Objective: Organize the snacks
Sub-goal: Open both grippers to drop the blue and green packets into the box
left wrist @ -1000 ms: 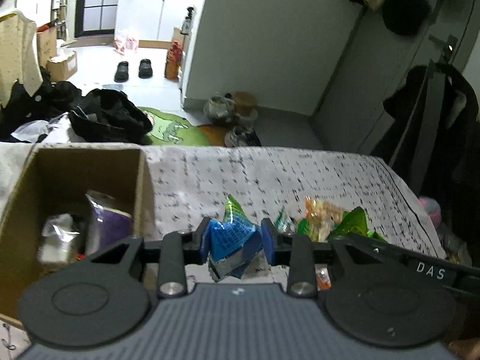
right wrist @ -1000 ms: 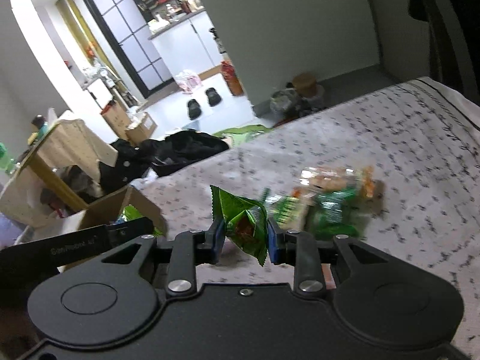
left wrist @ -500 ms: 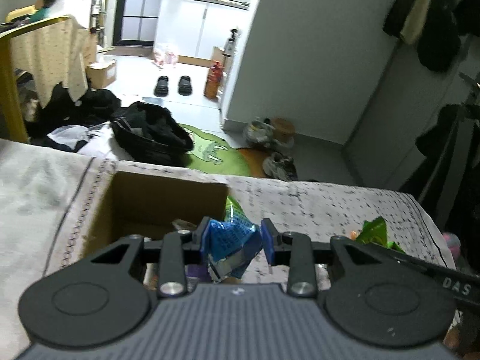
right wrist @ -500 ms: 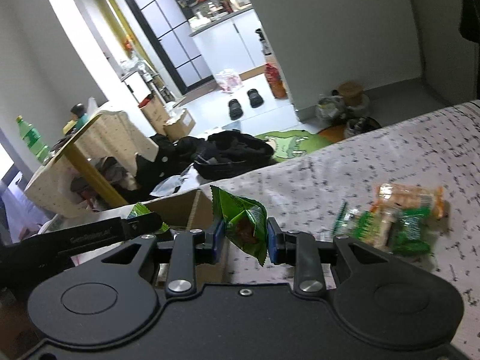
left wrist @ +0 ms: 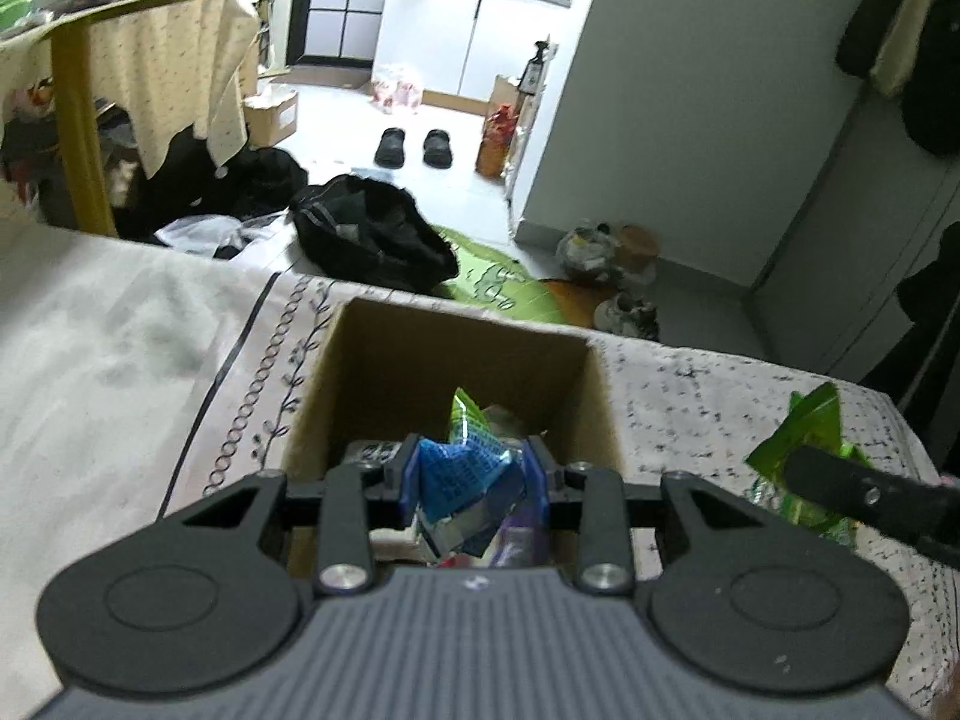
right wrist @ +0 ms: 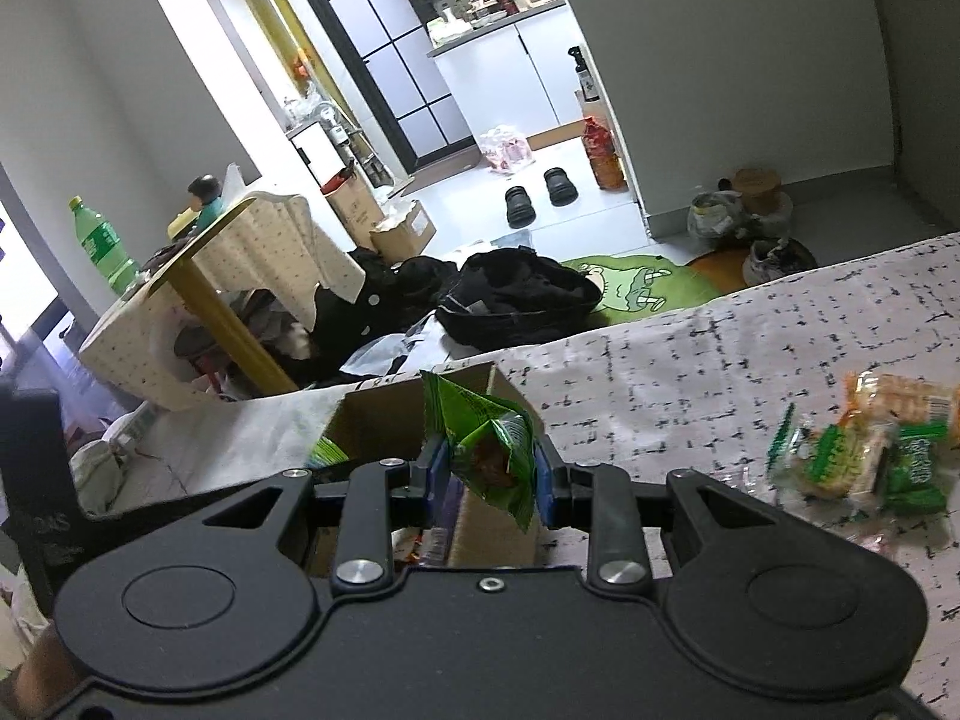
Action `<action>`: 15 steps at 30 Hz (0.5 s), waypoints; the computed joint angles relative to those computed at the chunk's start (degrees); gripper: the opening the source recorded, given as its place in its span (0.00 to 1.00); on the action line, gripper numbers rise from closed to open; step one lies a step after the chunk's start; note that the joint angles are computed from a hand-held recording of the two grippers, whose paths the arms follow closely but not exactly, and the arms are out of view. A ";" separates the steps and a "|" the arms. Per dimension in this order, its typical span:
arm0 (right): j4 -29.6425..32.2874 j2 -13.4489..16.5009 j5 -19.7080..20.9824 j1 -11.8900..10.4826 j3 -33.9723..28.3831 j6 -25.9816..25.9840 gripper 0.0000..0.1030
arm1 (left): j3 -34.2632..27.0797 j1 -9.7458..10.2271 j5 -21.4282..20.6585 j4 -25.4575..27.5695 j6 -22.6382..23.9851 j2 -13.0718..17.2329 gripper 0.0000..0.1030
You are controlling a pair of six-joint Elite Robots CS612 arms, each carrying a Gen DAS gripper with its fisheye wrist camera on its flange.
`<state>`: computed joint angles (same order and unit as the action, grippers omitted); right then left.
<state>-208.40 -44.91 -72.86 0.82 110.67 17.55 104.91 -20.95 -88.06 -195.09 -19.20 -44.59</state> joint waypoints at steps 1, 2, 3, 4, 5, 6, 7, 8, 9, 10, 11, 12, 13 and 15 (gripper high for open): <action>0.15 0.04 -0.03 0.22 -0.14 -0.08 0.28 | -0.04 0.21 -0.26 0.53 -0.19 -0.01 0.34; 0.27 0.05 -0.03 0.38 -0.23 -0.12 0.28 | -0.09 0.47 -0.81 1.07 -0.41 -0.03 0.34; 0.42 0.12 0.00 0.59 -0.37 -0.15 0.28 | -0.04 0.61 -1.02 1.16 -0.77 -0.04 0.35; 0.59 0.19 0.01 0.77 -0.52 -0.16 0.28 | 0.17 0.72 -0.76 0.66 -1.36 -0.06 0.36; 0.75 0.28 0.08 0.94 -0.65 -0.19 0.28 | 0.39 0.70 -0.16 0.26 -1.61 -0.12 0.37; 0.91 0.34 0.18 1.06 -0.71 -0.31 0.28 | 0.70 0.59 0.79 0.13 -1.55 -0.31 0.39; 1.11 0.42 0.24 1.17 -0.84 -0.37 0.28 | 0.93 0.58 1.04 -0.03 -1.25 -0.45 0.43; 1.32 0.53 0.28 1.33 -0.99 -0.34 0.28 | 1.20 0.63 1.00 -0.31 -1.13 -0.60 0.44; 1.49 0.60 0.37 1.45 -1.07 -0.20 0.28 | 1.51 0.74 0.63 -0.76 -1.21 -0.72 0.45; 1.52 0.69 0.53 1.57 -1.10 -0.07 0.28 | 1.73 0.88 0.35 -0.95 -1.34 -0.87 0.46; 1.65 0.76 0.56 1.71 -1.15 -0.01 0.28 | 1.98 1.01 0.24 -1.13 -1.57 -1.04 0.46; 1.82 0.83 0.69 1.81 -1.22 0.05 0.28 | 2.18 1.16 0.30 -1.37 -1.80 -1.17 0.48; 2.04 0.89 0.91 1.91 -1.28 0.14 0.28 | 2.35 1.28 0.50 -1.71 -1.98 -1.25 0.49; 2.65 0.97 1.18 2.15 -1.42 0.40 0.28 | 2.77 1.27 1.43 -2.46 -2.27 -1.43 0.52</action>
